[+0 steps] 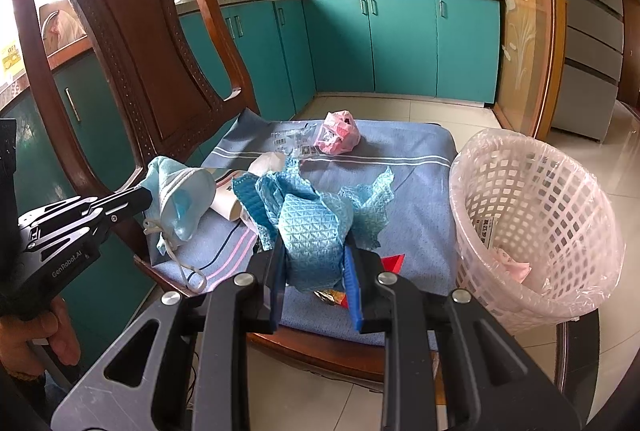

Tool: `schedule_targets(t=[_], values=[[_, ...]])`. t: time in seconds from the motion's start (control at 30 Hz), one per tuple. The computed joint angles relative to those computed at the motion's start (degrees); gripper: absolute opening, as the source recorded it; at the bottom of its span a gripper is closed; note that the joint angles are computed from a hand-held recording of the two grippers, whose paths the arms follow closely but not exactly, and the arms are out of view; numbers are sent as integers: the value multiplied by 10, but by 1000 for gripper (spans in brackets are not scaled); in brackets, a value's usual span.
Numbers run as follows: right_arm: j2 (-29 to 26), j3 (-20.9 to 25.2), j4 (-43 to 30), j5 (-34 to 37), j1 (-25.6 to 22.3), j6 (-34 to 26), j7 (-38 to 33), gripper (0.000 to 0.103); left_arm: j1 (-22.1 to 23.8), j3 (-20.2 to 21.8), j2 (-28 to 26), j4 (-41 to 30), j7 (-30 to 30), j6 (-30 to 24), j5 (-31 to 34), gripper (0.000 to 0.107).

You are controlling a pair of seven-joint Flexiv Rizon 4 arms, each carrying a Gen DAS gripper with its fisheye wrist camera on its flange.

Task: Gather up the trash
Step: 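Carry the blue cloth into the wastebasket and open the right tool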

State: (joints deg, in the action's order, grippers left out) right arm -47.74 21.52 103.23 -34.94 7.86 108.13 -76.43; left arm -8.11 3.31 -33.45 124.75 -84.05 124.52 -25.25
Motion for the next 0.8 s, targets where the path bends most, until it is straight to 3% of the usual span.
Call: schedule_targets(t=[0.33,0.4,0.47,0.53,0.6,0.67,0.8], values=[[4,-20,-7,21,9,19,5,25,0,0,1,2,-2,1,-1,2],[8,-44,-16,42,20,33,14,25,0,1,1,3,-3,2,-1,2],[13,-97,-33,87,50,49,22,26,1,0,1,3,-4,1,0,2],[4,-107,-59,102,44,38,39,26,3,-1,1,3,-5,0,2,2],[-13,-117,-94,115,38,16,60,28,3,0,-1,2,-4,-1,3,2],[-25,-128,-121,122,39,-12,70,49,1,0,-2,0,-2,-5,1,2],[-32,-101,-131,126,8,-18,75,50,-1,1,-6,-7,1,-13,1,2]])
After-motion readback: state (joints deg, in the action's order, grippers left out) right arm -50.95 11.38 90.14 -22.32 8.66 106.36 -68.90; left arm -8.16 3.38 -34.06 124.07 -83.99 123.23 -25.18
